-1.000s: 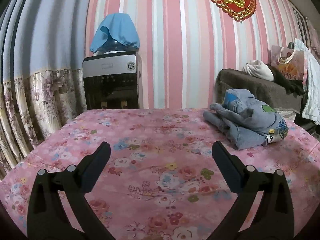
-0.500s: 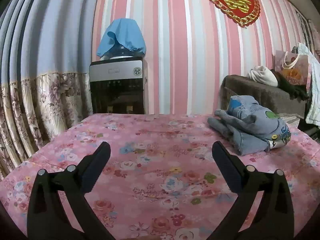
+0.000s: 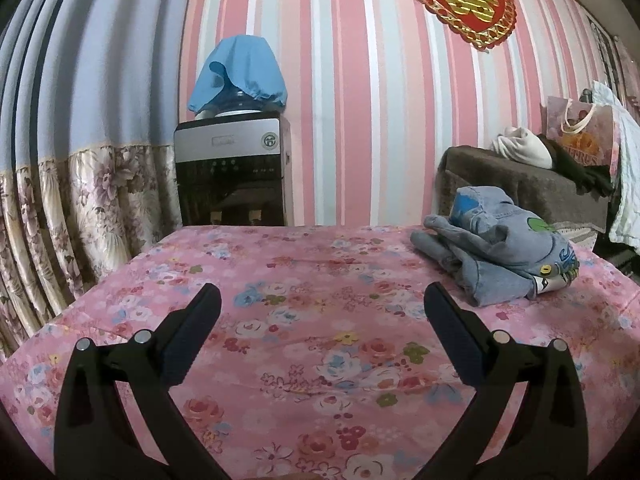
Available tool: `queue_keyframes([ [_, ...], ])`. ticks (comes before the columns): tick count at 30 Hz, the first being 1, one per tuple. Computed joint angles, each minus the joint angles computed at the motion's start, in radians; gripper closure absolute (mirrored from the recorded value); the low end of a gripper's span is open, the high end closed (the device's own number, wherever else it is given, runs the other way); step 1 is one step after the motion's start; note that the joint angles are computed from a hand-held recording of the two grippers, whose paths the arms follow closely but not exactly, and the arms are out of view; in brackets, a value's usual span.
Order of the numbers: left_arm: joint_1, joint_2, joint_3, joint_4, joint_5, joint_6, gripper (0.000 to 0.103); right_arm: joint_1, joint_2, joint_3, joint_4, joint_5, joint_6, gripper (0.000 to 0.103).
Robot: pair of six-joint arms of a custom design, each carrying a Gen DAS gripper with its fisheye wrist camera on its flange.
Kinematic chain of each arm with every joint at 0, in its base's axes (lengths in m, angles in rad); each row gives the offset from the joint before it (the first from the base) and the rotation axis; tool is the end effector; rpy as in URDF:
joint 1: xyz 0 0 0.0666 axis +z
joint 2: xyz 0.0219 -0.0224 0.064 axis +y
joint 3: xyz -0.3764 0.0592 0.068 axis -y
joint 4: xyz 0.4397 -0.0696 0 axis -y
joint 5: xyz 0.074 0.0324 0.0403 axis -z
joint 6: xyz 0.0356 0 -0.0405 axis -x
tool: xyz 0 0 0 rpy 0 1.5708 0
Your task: Fold large clothes
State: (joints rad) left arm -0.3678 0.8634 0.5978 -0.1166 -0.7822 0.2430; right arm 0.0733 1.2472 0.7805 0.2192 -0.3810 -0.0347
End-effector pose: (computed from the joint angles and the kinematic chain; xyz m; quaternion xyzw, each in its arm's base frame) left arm 0.3311 -0.1011 0.3083 -0.1653 0.7778 0.1456 0.5887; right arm 0.4609 0.0467 0.2848 -0.1313 0.7723 0.1817 0.5944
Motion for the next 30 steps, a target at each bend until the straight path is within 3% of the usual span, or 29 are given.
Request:
queue_keyframes([
  [30,-0.009,0.016,0.015,-0.022,0.010,0.011,0.003,-0.002,0.000,0.002,-0.001,-0.003,0.001,0.002],
])
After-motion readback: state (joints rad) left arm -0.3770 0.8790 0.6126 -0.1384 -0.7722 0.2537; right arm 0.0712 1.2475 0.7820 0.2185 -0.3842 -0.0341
